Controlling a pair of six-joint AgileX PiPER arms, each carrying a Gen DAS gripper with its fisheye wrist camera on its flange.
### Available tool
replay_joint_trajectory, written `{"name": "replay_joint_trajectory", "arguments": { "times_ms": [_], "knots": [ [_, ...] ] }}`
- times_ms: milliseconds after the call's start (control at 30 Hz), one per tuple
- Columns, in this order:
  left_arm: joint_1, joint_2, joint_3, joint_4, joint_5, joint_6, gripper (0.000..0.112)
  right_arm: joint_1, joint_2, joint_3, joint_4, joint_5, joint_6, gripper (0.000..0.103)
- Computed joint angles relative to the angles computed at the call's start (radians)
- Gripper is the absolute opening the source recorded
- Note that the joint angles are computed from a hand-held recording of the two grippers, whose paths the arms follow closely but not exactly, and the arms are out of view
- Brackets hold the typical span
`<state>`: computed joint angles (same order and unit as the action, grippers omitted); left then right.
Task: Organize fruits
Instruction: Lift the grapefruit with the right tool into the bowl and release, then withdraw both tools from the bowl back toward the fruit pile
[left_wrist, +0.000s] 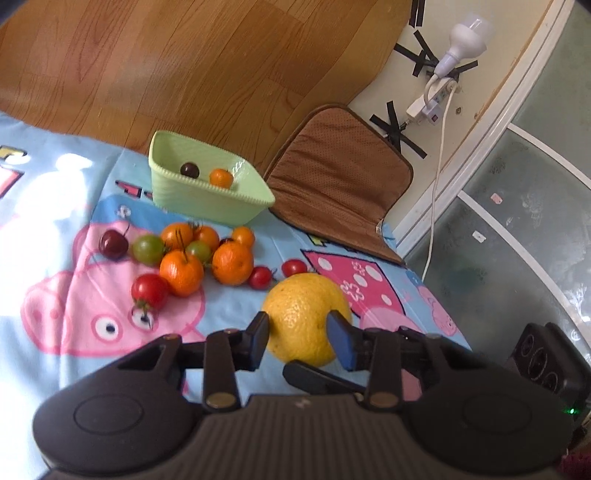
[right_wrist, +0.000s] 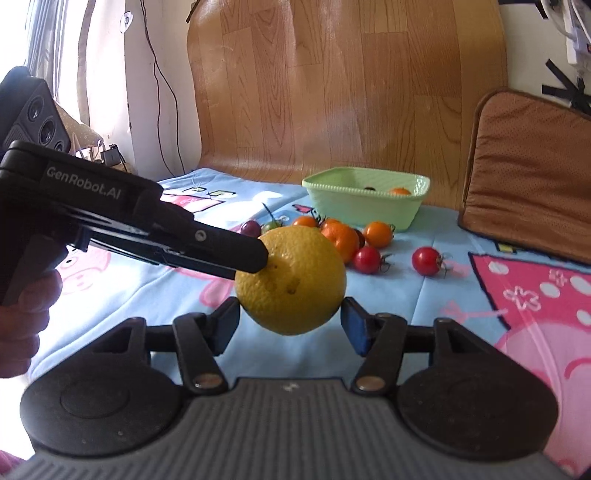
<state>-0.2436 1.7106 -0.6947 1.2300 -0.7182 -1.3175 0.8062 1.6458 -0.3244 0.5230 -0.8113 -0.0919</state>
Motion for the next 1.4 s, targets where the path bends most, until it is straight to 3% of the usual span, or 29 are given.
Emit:
{"name": "replay_joint_trajectory", "arguments": {
  "times_ms": [100, 300, 467, 567, 600, 633, 667, 733, 800, 967, 1100, 1267, 1400],
  "knots": [
    [-0.013, 0.024, -0.111, 0.001, 0.034, -0.009, 0.035, -0.11, 0.005, -0.074, -0.091, 0.026, -0.027, 0.062],
    [-0.008, 0.184, -0.431, 0.085, 0.082, -0.152, 0.035, -0.346, 0.086, -0.341, -0.341, 0.198, 0.04, 0.062],
    [-0.016, 0.37, -0.703, 0.206, 0.141, -0.351, 0.033, -0.462, 0.221, -0.574, -0.535, 0.339, 0.17, 0.062],
    [-0.007, 0.48, -0.837, 0.297, 0.124, -0.466, 0.031, -0.508, 0.297, -0.696, -0.681, 0.422, 0.302, 0.061],
    [0.0, 0.511, -0.873, 0.307, 0.096, -0.489, 0.03, -0.525, 0.32, -0.738, -0.781, 0.458, 0.387, 0.054],
    [0.006, 0.539, -0.912, 0.335, 0.083, -0.532, 0.029, -0.534, 0.347, -0.786, -0.881, 0.498, 0.482, 0.027],
    [0.003, 0.55, -0.93, 0.347, 0.101, -0.551, 0.027, -0.539, 0.372, -0.83, -0.98, 0.544, 0.582, 0.017],
    [0.001, 0.566, -0.949, 0.36, 0.125, -0.555, 0.027, -0.539, 0.402, -0.886, -1.084, 0.592, 0.693, 0.017],
    [0.008, 0.577, -0.96, 0.377, 0.119, -0.58, 0.027, -0.544, 0.413, -0.898, -1.186, 0.577, 0.792, 0.017],
    [0.031, 0.501, -0.838, 0.268, 0.116, -0.473, 0.027, -0.539, 0.364, -0.828, -1.026, 0.525, 0.653, 0.023],
    [0.038, 0.348, -0.624, 0.144, 0.149, -0.275, 0.027, -0.531, 0.249, -0.661, -0.869, 0.42, 0.541, 0.024],
    [0.04, 0.127, -0.273, -0.2, 0.234, 0.199, 0.028, -0.459, 0.089, -0.355, -0.62, 0.233, 0.374, 0.034],
    [0.026, -0.014, -0.066, -0.532, 0.332, 0.599, 0.028, -0.307, 0.025, -0.153, -0.324, 0.092, 0.207, 0.034]
  ]
}}
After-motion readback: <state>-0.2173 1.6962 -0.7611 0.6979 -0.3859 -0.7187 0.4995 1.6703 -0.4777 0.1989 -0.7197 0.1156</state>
